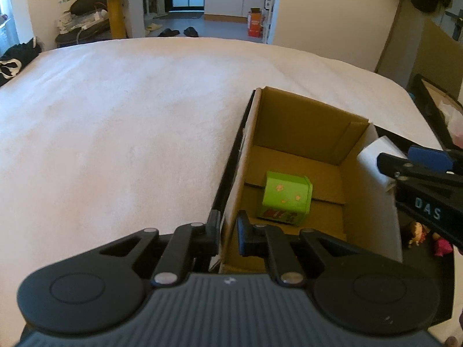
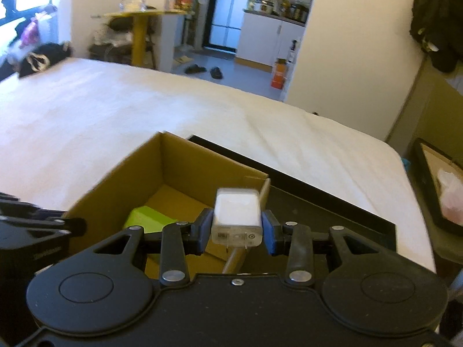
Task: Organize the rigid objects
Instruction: 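Carry the white charger into the box and release it, then move the right tool to the doll figurine and grasp it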
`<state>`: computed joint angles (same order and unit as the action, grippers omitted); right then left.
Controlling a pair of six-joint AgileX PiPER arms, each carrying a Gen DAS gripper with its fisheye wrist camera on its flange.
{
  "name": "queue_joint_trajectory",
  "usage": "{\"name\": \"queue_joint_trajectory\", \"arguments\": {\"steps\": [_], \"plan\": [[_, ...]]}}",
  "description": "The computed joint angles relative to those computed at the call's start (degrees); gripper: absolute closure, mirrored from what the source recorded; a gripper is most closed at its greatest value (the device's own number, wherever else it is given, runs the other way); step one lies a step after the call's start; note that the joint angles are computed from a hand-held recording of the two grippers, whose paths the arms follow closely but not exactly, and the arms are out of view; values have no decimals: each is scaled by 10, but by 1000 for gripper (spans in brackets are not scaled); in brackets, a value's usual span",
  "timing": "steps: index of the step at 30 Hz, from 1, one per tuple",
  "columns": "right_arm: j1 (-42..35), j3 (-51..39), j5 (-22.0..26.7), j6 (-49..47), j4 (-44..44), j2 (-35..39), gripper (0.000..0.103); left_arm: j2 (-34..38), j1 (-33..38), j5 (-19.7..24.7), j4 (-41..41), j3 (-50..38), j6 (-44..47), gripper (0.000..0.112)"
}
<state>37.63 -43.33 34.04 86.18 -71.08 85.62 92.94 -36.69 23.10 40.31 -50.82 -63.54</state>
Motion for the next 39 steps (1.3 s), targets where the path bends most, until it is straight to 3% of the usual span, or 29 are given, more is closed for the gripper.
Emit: {"name": "queue_joint_trajectory", "arguments": {"steps": [3, 4, 15, 24, 33, 39], "plan": [[6, 9, 16, 25, 0, -17, 40, 2, 4, 0, -23, -4, 26, 100], [8, 21, 17, 43, -9, -30, 39, 5, 2, 7, -23, -9, 29, 100], [-34, 112, -29, 45, 48, -134, 39, 8, -11, 24, -11, -18, 22, 100], [-51, 152, -43, 71, 45, -172, 38, 14, -32, 56, -4, -36, 25, 97], [-102, 209, -87, 93, 27, -214, 38, 12, -48, 80, 16, -41, 14, 70], [-163, 242, -130, 116, -10, -221, 38, 17, -53, 94, 29, -48, 0, 65]]}}
